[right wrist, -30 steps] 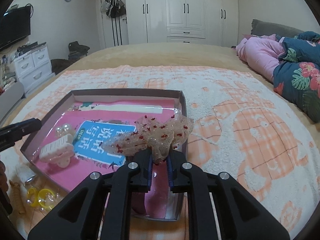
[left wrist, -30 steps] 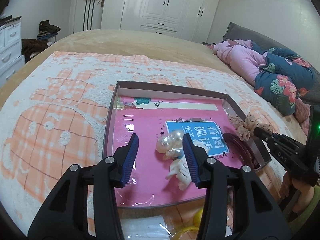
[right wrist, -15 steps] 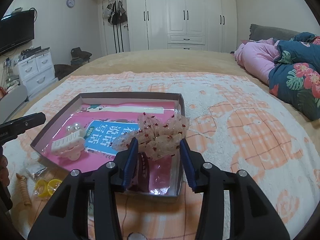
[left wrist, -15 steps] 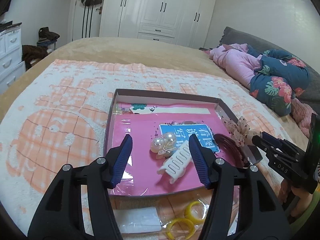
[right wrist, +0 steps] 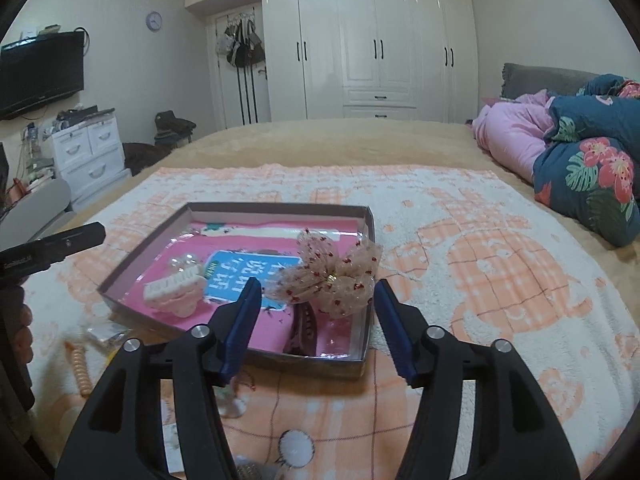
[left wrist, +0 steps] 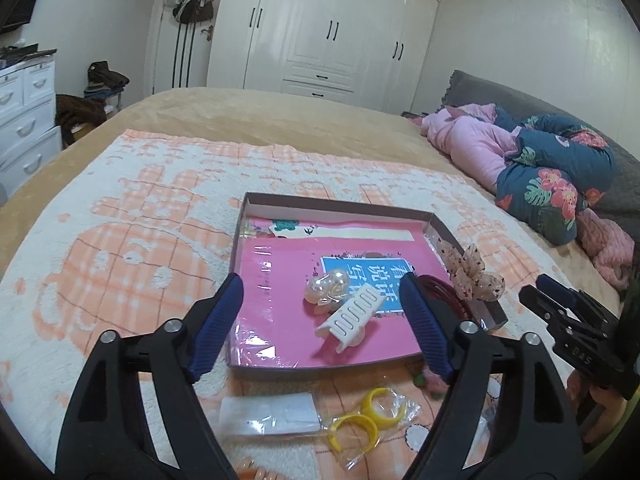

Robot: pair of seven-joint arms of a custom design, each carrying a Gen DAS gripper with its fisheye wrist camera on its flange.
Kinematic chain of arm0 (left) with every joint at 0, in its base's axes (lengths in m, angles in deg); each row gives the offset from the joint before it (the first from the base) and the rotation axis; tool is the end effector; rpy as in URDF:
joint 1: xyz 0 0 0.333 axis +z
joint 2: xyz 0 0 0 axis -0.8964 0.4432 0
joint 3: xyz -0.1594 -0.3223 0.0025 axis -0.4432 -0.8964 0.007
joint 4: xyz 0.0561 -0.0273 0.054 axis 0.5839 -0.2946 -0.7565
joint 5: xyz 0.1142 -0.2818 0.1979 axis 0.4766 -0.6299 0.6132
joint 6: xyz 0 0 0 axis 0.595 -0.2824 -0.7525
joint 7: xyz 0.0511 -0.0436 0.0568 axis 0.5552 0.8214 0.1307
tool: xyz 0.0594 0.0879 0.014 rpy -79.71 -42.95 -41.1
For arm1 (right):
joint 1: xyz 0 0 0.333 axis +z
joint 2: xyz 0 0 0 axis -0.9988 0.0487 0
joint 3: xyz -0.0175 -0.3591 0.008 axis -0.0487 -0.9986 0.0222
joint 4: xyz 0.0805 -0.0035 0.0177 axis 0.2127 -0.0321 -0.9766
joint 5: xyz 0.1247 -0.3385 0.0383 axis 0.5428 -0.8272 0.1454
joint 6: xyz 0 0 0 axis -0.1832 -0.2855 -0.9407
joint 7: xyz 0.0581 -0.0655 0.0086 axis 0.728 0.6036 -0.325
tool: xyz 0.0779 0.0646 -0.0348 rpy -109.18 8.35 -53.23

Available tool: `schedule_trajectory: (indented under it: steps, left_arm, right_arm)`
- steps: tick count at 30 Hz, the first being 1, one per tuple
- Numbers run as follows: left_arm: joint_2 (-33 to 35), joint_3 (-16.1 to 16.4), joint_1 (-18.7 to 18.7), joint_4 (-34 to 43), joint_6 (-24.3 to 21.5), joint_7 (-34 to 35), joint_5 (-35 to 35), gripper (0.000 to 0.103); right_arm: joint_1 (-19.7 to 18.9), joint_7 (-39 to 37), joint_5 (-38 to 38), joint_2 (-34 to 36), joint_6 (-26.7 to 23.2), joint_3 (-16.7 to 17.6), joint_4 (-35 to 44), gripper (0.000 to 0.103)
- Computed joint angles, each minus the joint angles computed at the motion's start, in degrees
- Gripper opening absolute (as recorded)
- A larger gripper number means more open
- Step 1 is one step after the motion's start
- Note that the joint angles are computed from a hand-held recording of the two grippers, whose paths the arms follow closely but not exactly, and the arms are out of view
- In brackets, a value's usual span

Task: Organize jewelry
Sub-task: 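Withdraw both open tools from the box back over the blanket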

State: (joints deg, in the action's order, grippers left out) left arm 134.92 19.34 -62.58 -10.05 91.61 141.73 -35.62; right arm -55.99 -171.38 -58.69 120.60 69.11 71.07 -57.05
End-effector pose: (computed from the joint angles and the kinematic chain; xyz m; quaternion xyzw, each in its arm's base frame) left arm 0.7530 -0.2082 0.4115 -0.4556 0.7482 -0.4594 0.1470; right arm 0.6262 0.3298 0.3793 -0.5240 0.6898 -0.3762 0.3288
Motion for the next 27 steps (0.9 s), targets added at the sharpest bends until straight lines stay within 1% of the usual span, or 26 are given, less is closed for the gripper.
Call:
schedule_trajectory:
  steps: [3, 4, 6, 7, 9, 12, 14, 17, 20, 23, 27]
  left_arm:
    - [-1.14, -2.51, 1.98, -2.33, 2.12, 1.72, -1.38, 0.082]
    - [-1.51, -3.99, 3.06, -3.36, 3.21, 2.72, -2.03, 0.084]
    - [-1.87, -5.91, 4.43, -4.56, 4.65, 3.89, -2.72, 0.089]
    - [-2.15, -7.64, 5.72, -5.64, 5.58, 4.85, -3.28, 0.090]
    - [-2.48, -10.26, 7.74, -7.36, 6.72, 6.14, -3.92, 0.091]
    - [-2.99, -13.14, 10.08, -9.85, 8.25, 7.38, -4.16, 0.092]
    - [-3.29, -15.24, 11.61, -11.84, 10.36, 8.21, -3.75, 0.092]
    - [-3.15, -18.95, 14.65, -14.26, 12.23, 7.99, -2.29, 0.092]
    - [-3.04, -21.73, 17.12, -16.59, 13.96, 7.03, -0.68, 0.092]
    - [-3.12, -23.30, 18.93, -18.65, 15.14, 5.65, 1.15, 0.092]
    - [-3.24, -24.54, 20.64, -20.77, 16.35, 3.52, 3.75, 0.092]
  right_arm:
    - [0.86, 1.88, -2.04, -1.46, -0.85, -0.04, -1.26, 0.065]
    - [1.07, 2.69, -2.86, -1.98, -1.28, 0.08, -1.70, 0.068]
    - [1.14, 3.69, -4.02, -2.86, -2.02, 0.62, -2.45, 0.070]
    - [1.27, 4.21, -4.63, -3.39, -2.65, 0.91, -2.93, 0.071]
    - [1.17, 4.94, -5.62, -4.16, -3.47, 1.59, -3.61, 0.072]
    - [1.15, 6.16, -7.24, -5.31, -4.80, 2.62, -4.72, 0.075]
    - [1.18, 6.59, -7.92, -6.06, -5.72, 3.33, -5.51, 0.075]
    - [1.11, 7.14, -8.95, -6.94, -6.61, 4.29, -6.56, 0.077]
    - [1.01, 7.13, -9.51, -7.54, -7.35, 5.11, -7.31, 0.077]
    - [0.91, 7.16, -9.97, -8.11, -7.46, 5.85, -8.03, 0.078]
    - [0.93, 6.57, -10.24, -8.43, -7.42, 6.53, -8.46, 0.078]
